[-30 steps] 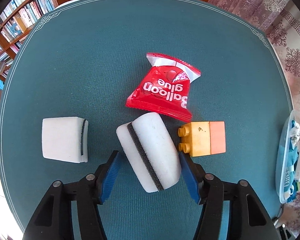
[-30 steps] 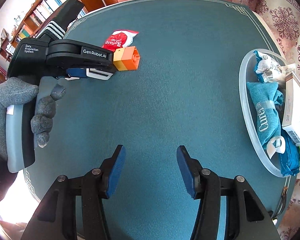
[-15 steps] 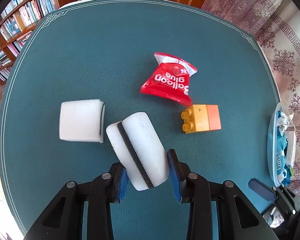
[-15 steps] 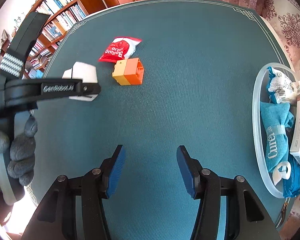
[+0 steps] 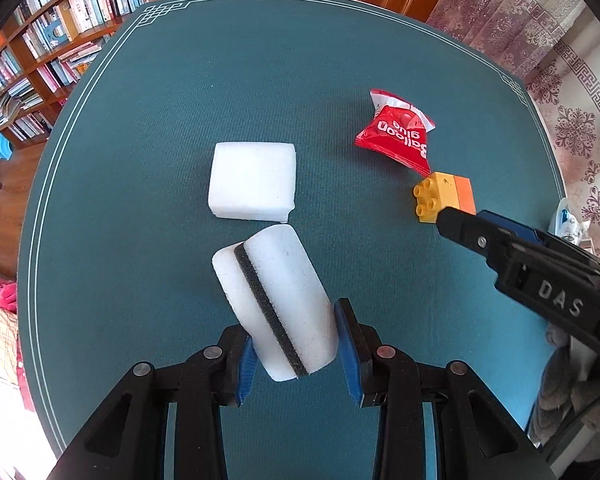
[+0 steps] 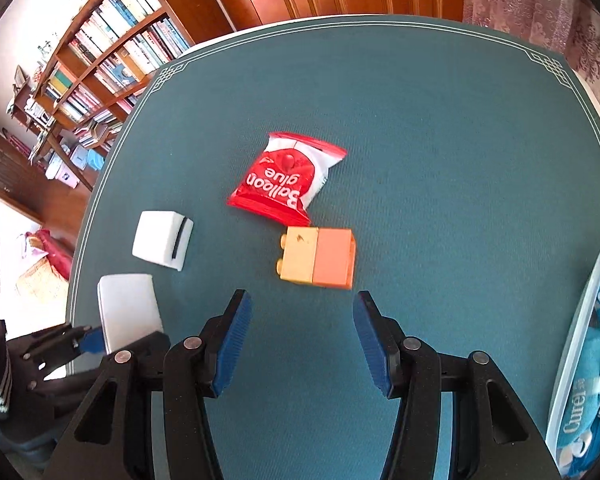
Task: Organize objects
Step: 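Grasp the orange-yellow toy brick with the right tool while the left tool holds the sponge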
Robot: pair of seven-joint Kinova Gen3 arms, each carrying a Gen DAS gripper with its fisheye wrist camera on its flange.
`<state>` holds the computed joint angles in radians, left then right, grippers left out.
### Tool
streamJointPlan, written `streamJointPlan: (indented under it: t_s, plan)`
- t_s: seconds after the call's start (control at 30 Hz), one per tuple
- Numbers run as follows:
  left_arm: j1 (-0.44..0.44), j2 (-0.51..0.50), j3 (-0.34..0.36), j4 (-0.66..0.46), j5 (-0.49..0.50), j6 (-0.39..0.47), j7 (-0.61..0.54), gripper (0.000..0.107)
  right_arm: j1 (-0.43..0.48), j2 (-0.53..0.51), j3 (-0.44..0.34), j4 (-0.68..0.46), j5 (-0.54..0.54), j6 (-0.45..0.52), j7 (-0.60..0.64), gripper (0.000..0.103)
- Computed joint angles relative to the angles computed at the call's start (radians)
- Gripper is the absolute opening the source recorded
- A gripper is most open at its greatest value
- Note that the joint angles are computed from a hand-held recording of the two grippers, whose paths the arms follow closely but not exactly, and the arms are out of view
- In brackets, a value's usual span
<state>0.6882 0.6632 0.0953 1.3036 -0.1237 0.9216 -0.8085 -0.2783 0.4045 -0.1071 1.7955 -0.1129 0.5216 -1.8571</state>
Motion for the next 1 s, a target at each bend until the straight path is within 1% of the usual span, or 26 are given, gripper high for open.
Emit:
streamJointPlan:
  t_s: [0.17, 0.3, 0.37, 0.4, 0.43, 0.5, 0.7, 0.77, 1.0]
  plan:
    - [-0.009, -0.017, 0.001, 0.039, 0.004, -0.021, 0.001, 0.038, -0.043, 0.060, 0.035, -0.068, 0.046, 0.023, -0.051, 0.055]
    - [-0.017, -0.026, 0.002, 0.062, 0.006, -0.033, -0.001, 0.038, -0.062, 0.087, 0.052, -0.096, 0.078, 0.034, -0.087, 0.055]
    - [-0.021, -0.029, 0.003, 0.070, 0.007, -0.037, -0.003, 0.038, -0.064, 0.089, 0.058, -0.096, 0.092, 0.038, -0.101, 0.052]
    - [-0.021, -0.025, 0.004, 0.064, 0.007, -0.035, -0.002, 0.038, -0.057, 0.091, 0.051, -0.097, 0.091, 0.041, -0.098, 0.047]
    - [-0.022, -0.024, 0.005, 0.065, 0.008, -0.036, -0.004, 0.038, -0.054, 0.093, 0.049, -0.098, 0.092, 0.044, -0.097, 0.045]
    - [-0.020, -0.017, 0.005, 0.054, 0.007, -0.033, -0.006, 0.038, -0.050, 0.088, 0.046, -0.090, 0.094, 0.043, -0.098, 0.045]
    - [-0.009, -0.011, 0.006, 0.039, 0.002, -0.031, -0.014, 0.038, -0.021, 0.044, 0.025, -0.031, 0.066, 0.010, -0.088, 0.045]
    - [-0.003, -0.010, 0.006, 0.034, -0.001, -0.028, -0.016, 0.038, -0.012, 0.017, 0.021, -0.001, 0.055, -0.003, -0.086, 0.045]
    - [0.036, 0.022, 0.009, -0.041, -0.014, 0.002, -0.028, 0.038, 0.032, -0.095, 0.023, 0.110, 0.022, -0.040, -0.080, 0.045]
